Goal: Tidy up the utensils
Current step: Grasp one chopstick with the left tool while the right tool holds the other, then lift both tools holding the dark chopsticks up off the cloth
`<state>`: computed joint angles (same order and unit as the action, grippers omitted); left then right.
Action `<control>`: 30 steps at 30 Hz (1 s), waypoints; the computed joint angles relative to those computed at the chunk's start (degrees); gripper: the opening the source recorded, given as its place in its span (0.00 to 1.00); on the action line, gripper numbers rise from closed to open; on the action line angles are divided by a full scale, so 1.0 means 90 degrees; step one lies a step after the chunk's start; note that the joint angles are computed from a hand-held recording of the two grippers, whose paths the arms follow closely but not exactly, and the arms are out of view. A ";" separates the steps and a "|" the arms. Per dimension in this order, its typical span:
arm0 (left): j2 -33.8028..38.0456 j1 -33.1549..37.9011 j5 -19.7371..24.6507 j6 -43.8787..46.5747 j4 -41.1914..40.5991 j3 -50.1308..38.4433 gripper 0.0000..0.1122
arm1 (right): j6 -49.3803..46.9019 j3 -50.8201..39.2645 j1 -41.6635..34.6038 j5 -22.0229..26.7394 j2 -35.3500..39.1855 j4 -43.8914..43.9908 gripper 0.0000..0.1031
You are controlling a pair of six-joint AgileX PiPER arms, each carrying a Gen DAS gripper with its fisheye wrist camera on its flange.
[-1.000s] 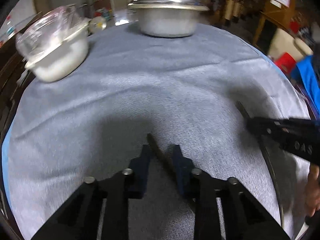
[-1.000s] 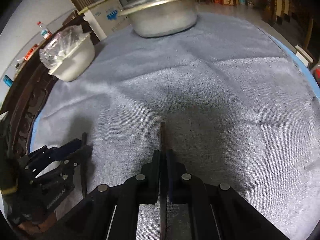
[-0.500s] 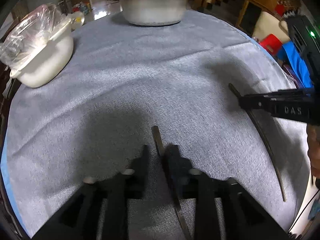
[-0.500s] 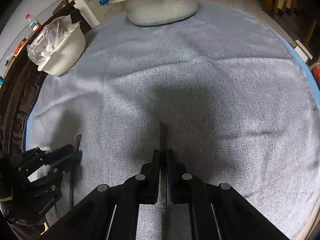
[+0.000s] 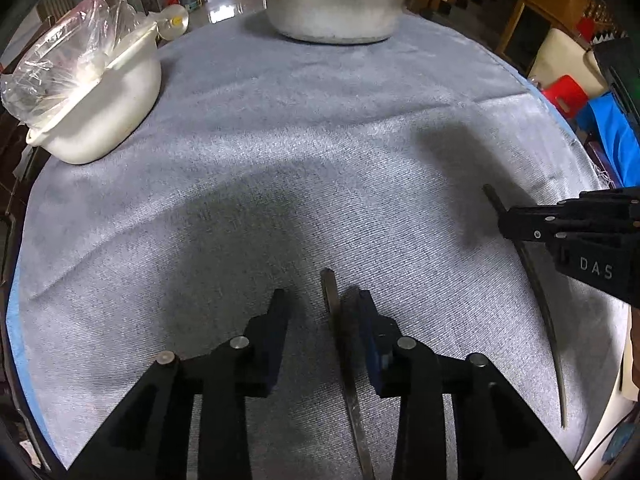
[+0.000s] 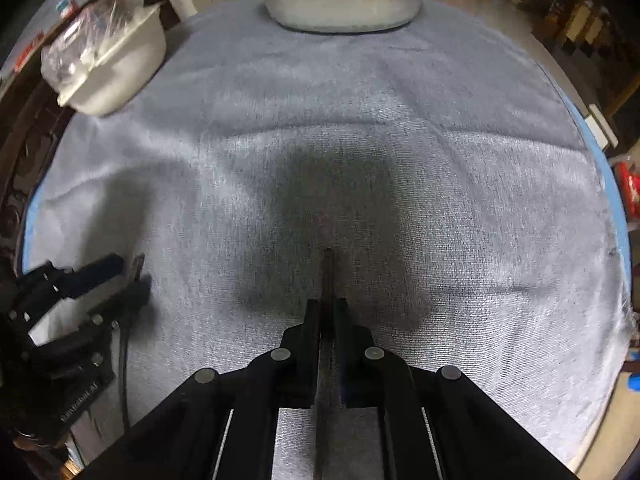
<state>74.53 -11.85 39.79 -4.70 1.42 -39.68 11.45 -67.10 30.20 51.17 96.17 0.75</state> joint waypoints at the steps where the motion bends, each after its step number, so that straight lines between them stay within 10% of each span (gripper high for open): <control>1: 0.0115 -0.0026 0.0119 -0.0022 0.0007 -0.0119 0.30 | 0.0085 -0.0156 0.0079 0.0152 0.0103 -0.0102 0.09; 8: 0.0983 0.0057 0.1086 0.0083 -0.0178 -0.1134 0.30 | -0.0179 -0.0843 0.0154 0.0769 0.0539 -0.0067 0.09; 12: 0.1227 -0.0014 0.1031 -0.0043 0.0000 -0.1315 0.29 | -0.0268 -0.0806 0.0140 0.0673 0.0498 0.0021 0.09; 16: 0.1297 -0.0149 0.1006 -0.0336 0.0084 -0.1404 0.07 | -0.0460 -0.0605 -0.0041 0.0588 0.0323 0.0229 0.08; 30: 0.1092 0.0160 0.0880 -0.0406 0.0097 -0.1109 0.05 | -0.1159 0.0271 -0.0660 -0.0160 -0.0311 0.1072 0.06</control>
